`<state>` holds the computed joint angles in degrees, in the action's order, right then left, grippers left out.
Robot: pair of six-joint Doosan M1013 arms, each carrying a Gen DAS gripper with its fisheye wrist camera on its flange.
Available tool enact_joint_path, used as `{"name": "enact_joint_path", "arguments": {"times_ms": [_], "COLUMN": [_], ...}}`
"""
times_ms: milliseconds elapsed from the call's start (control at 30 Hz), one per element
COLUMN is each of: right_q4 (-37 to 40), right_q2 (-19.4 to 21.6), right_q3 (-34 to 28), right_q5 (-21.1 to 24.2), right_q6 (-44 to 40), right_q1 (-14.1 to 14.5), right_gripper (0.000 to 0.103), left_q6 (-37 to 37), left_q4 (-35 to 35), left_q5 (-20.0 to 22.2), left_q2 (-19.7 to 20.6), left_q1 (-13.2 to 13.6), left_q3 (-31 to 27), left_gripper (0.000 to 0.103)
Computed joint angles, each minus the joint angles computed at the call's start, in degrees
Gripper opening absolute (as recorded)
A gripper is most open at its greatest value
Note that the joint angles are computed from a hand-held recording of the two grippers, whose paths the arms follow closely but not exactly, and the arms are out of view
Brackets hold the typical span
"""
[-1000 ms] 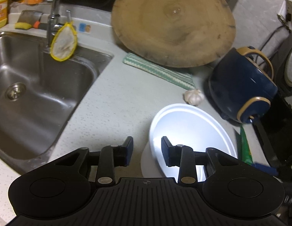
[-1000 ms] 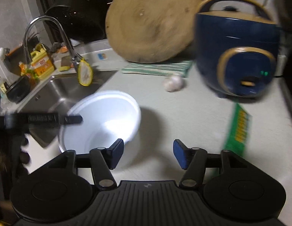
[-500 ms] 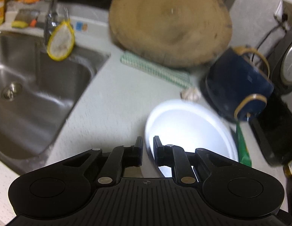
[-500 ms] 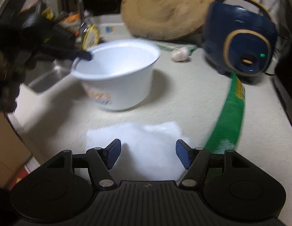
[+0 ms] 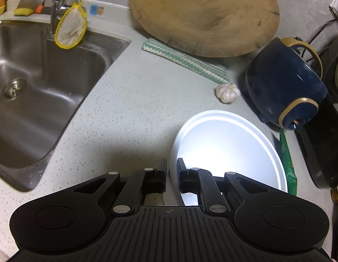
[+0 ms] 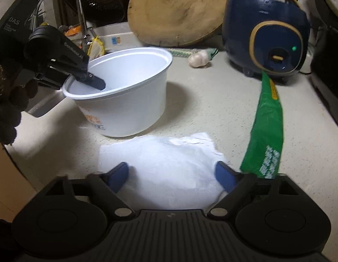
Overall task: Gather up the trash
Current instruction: 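Grasp the white tissue with the right gripper while the left gripper holds the cup, then carry the paper cup and tissue down toward the green bin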
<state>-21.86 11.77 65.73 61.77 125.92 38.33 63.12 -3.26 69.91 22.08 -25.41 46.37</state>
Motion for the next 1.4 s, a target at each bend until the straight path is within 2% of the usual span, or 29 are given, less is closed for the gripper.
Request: {"name": "enact_joint_path", "arguments": {"times_ms": [33, 233, 333, 400, 500, 567, 600, 633, 933, 1400], "right_q4": [0.68, 0.06, -0.80, -1.00, -1.91, -1.80, -1.38, -0.93, -3.88, -5.40], "right_q2": [-0.01, 0.49, 0.34, 0.13, 0.00, 0.29, 0.39, 0.50, -0.46, 0.10], "right_q3": [0.02, -0.68, -0.50, -0.37, -0.65, -1.57, -1.98, -2.41, -2.76, -4.27], "right_q5": [0.21, 1.69, 1.48, 1.29, 2.23, 3.70, 4.34, 4.82, 2.35, 3.27], "right_q6": [-0.85, -3.54, -2.44, -1.92, -1.72, -1.48, -1.29, -0.87, 3.16, 6.59], "right_q1": [0.04, 0.53, 0.55, 0.38, 0.21, -0.24, -0.54, -0.94, -1.91, -3.06], "right_gripper": [0.103, 0.103, 0.095, 0.086, 0.058, 0.031, 0.025, 0.013, 0.011, 0.011], "left_q6": [0.11, 0.17, -0.12, -0.72, -1.69, -2.25, -2.42, -2.61, -0.82, 5.22], "left_q4": [-0.24, -0.12, 1.28, 2.40, 3.81, 4.41, 4.55, 4.75, 3.31, 0.52], "left_q5": [-0.06, -0.26, -0.30, -0.39, -0.19, -0.16, -0.27, -0.43, -2.02, -3.32], "left_q2": [-0.07, -0.49, -0.80, -1.02, -1.19, -1.29, -1.38, -1.50, -2.34, -3.30], "left_q1": [-0.01, -0.47, -0.70, -0.75, -0.71, -0.71, -0.71, -0.74, -0.97, -1.88], "left_q3": [0.14, 0.59, 0.82, 0.98, 1.04, 1.11, 1.23, 1.38, 2.79, 4.30], "left_gripper": [0.013, 0.012, 0.012, 0.012, 0.012, 0.012, 0.012, 0.012, 0.012, 0.011]}}
